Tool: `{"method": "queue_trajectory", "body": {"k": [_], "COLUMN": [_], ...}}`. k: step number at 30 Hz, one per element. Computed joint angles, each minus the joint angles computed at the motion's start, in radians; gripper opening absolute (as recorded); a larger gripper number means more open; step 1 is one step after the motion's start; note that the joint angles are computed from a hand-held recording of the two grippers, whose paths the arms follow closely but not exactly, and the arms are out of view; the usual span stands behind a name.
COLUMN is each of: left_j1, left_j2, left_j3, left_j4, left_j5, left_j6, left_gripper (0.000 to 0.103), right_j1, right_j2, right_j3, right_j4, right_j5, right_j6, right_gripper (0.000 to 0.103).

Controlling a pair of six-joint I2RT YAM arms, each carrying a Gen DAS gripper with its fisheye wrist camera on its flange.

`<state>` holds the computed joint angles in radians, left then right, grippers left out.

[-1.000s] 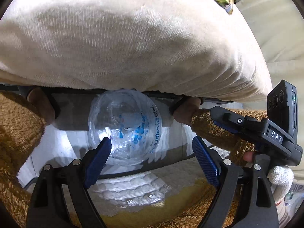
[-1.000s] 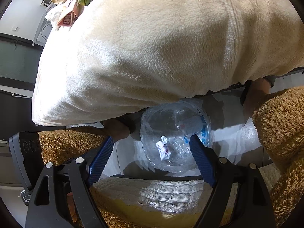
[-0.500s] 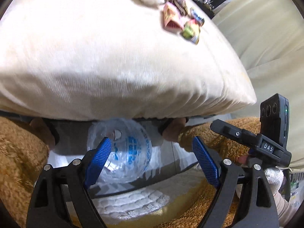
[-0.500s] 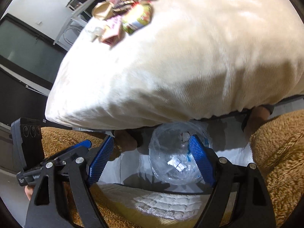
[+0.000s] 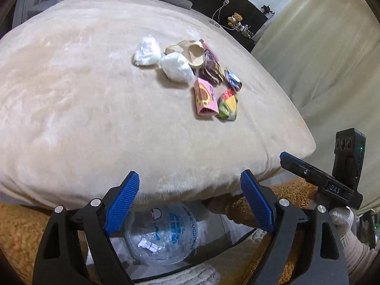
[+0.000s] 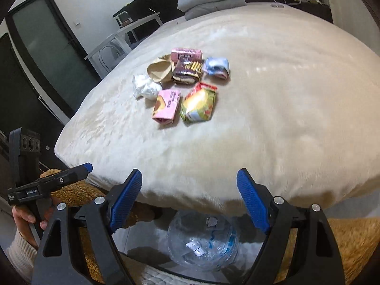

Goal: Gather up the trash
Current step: 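Withdraw both grippers from the bag back over the bed, then grasp the yellow-red snack wrapper with the right gripper while the left grasps the white tissue bundle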

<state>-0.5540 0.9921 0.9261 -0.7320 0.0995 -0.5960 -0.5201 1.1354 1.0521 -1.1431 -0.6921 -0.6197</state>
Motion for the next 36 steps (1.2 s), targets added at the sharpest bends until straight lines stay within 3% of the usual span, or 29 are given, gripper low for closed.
{"method": "queue_trajectory", "body": {"k": [7,16,26,36], "left_j1": [0.108,0.194,0.276,0.313], "left_j2": [0.103,0.328,0.58,0.719], "left_j3": [0.113,0.284,0.459,0.559], "left_j4": [-0.009,0.022,0.015,0.009], "left_j5": [0.025,0.079,0.204,0.275], "left_j6": [0.112,0.23,0.288,0.308], "left_gripper": [0.085,0.085,0.085,0.084], "right_j1": [0.165,0.303,0.376,0.409], "right_j2": [0.082,0.259,0.373,0.438], "right_j3": [0.058,0.139,0.186,0.228], "right_j4": [0.17,0.277,0.327,0.327], "right_j5": [0.081,0.179,0.255,0.286], "right_j6": [0.118,0.211,0.198,0.186], "right_gripper": [0.081,0.081,0.081,0.073]}}
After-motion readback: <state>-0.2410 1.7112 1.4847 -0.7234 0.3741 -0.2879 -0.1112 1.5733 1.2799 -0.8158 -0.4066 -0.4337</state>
